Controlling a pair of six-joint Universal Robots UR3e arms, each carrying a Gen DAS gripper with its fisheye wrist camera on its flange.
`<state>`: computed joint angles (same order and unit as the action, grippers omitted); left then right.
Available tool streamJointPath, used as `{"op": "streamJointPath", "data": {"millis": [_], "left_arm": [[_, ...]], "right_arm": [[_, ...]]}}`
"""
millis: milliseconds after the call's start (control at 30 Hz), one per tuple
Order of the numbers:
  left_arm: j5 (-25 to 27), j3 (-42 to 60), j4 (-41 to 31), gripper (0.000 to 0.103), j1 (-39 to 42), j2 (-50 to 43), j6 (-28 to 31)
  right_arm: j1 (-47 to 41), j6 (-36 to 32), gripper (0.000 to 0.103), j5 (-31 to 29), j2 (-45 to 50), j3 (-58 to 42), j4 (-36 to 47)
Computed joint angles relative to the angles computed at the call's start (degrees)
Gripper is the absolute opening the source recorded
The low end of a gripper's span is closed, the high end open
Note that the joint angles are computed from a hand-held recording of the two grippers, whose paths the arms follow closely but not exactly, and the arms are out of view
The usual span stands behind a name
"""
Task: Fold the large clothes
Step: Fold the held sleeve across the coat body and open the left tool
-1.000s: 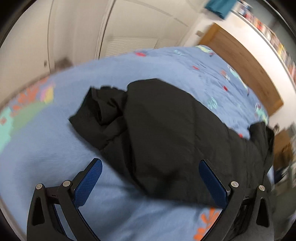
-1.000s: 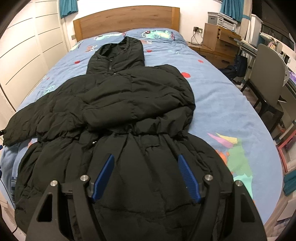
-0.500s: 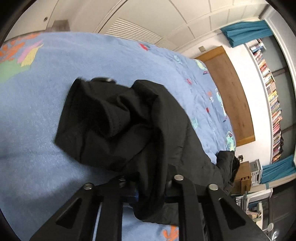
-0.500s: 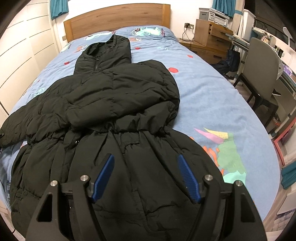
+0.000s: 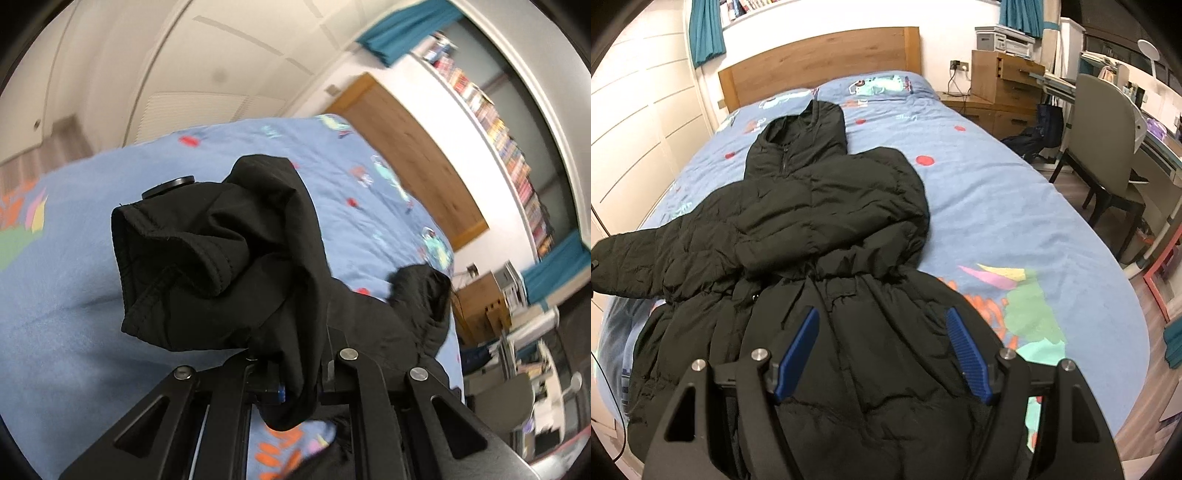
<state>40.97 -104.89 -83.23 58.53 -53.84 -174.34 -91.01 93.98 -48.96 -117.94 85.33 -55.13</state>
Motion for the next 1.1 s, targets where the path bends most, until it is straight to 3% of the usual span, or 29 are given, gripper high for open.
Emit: {"op": "streamJointPath", "data": {"millis": [100,200,333,467,700,1000,1100], "left_arm": [[2.32,3.25,3.10,0.010,-6.42,-0.18,-4.66],[7.90,5.95,11.96,0.010,-17.26,-3.88,-13.23],[21.15,11.98,25.48,0.009,-38.40,-14.80,-25.29],[31.97,19.41,31.63,0.009,-55.28,-27.04,-31.57],[41.32,34.57,32.38,0.009,-72.97,-47.09,-36.24],[47.15,61.27,21.20,0.012,-84.55,-70.21,-38.71],[47.03,63.49,19.80,0.033,-86.12,-72.40,-38.27]], "right_arm": [[-3.77,-4.61,0.070,0.56,2.04,-3.00,4.90],[-7.29,-8.43,0.070,1.35,5.43,-6.95,8.49],[-10.20,-9.77,0.070,2.78,11.13,-12.03,10.10],[-11.65,-8.93,0.070,3.66,17.30,-16.17,8.65],[-10.54,-1.77,0.070,3.86,24.27,-16.42,-2.03],[-6.05,7.79,0.070,0.81,29.96,-13.14,-16.69],[-5.12,8.70,0.070,0.04,30.49,-11.81,-18.84]]}}
